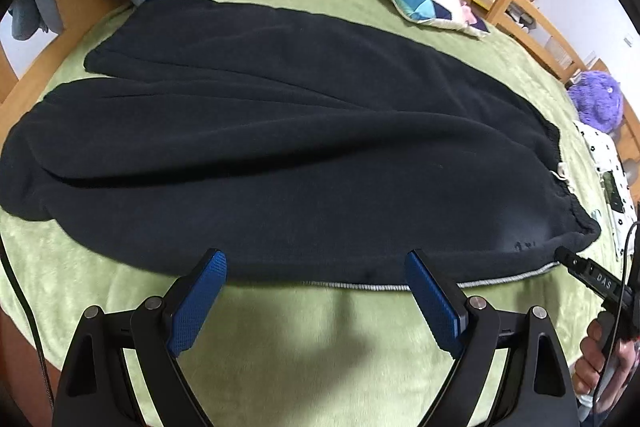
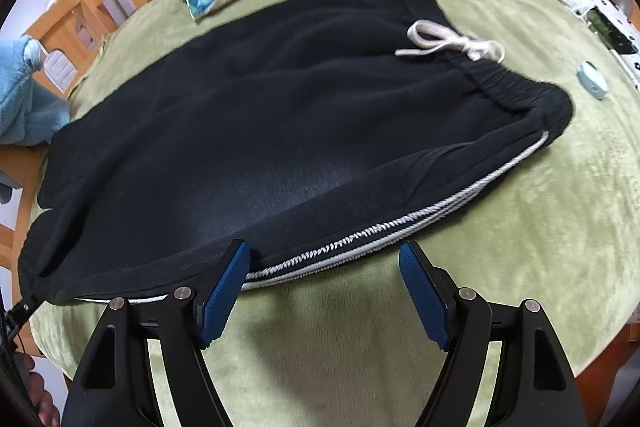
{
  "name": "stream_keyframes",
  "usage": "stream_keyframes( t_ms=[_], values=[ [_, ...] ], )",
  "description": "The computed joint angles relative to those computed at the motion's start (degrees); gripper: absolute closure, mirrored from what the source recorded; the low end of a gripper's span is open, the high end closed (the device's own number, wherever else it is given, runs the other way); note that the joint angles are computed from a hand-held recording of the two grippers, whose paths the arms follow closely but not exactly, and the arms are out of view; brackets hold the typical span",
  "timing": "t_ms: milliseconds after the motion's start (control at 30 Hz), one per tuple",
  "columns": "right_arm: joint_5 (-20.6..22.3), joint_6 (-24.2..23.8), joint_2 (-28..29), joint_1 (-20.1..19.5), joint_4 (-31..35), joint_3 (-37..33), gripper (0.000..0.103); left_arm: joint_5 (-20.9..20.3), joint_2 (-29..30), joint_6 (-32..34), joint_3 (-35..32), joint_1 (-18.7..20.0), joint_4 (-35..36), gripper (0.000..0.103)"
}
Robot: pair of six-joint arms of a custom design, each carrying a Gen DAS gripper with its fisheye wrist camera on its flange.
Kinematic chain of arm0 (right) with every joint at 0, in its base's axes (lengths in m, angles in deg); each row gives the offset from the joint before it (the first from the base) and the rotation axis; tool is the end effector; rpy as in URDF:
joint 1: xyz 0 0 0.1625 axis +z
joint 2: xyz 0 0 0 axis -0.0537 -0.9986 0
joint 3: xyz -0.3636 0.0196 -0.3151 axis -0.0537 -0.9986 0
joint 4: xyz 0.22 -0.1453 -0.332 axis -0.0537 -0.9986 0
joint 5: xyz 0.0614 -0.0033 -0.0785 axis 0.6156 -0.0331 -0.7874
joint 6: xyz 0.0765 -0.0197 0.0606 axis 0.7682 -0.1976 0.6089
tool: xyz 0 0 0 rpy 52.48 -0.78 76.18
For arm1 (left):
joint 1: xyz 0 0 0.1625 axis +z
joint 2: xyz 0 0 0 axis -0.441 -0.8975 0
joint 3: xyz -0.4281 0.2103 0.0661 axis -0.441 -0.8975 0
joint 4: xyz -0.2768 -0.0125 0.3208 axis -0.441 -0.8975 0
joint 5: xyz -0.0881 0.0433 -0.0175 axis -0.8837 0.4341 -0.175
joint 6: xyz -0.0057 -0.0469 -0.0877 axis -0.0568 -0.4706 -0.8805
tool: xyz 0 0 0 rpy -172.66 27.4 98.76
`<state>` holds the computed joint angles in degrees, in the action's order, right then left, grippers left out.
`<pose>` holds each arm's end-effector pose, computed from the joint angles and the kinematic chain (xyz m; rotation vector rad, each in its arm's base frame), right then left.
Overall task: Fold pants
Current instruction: 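Lower both tools to the white-striped side seam of the sweatpants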
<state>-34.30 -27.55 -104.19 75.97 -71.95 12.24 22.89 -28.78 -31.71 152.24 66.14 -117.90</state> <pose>-0.1161 -0.6855 0.3621 0.1732 -2.4440 0.4795 -0.3244 -0.5447 -0.0187 -0.2057 2.3593 -0.7606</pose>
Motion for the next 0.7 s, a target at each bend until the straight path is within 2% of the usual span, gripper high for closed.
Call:
stream_keyframes(
  t_ms=[233, 333, 433, 567, 700],
  values=[
    [1.0, -1.3, 1.4, -0.2, -0.3, -1.2, 0.027, 0.9, 0.0, -3.7, -0.7, 1.5, 3.3, 0.013],
    [2.7, -1.9, 1.1, -0.9, -0.7, -1.1, 0.027, 2.6, -0.7, -6.8, -0.7, 1.3, 7.4, 0.013],
    [4.0, -1.8, 0.4, -1.3, -1.2, -0.4, 0.027, 6.3, -1.5, -8.2, 0.8, 0.1, 8.7, 0.013],
    [5.6, -4.3, -1.6, -1.3, -3.4, 2.4, 0.027, 11.4, -2.5, -10.6, 2.3, -2.0, 12.6, 0.013],
    [7.6, -5.6, -5.3, -0.9, -3.1, 6.0, 0.027, 12.5, -3.9, -9.3, 4.4, -3.5, 12.9, 0.013]
  ],
)
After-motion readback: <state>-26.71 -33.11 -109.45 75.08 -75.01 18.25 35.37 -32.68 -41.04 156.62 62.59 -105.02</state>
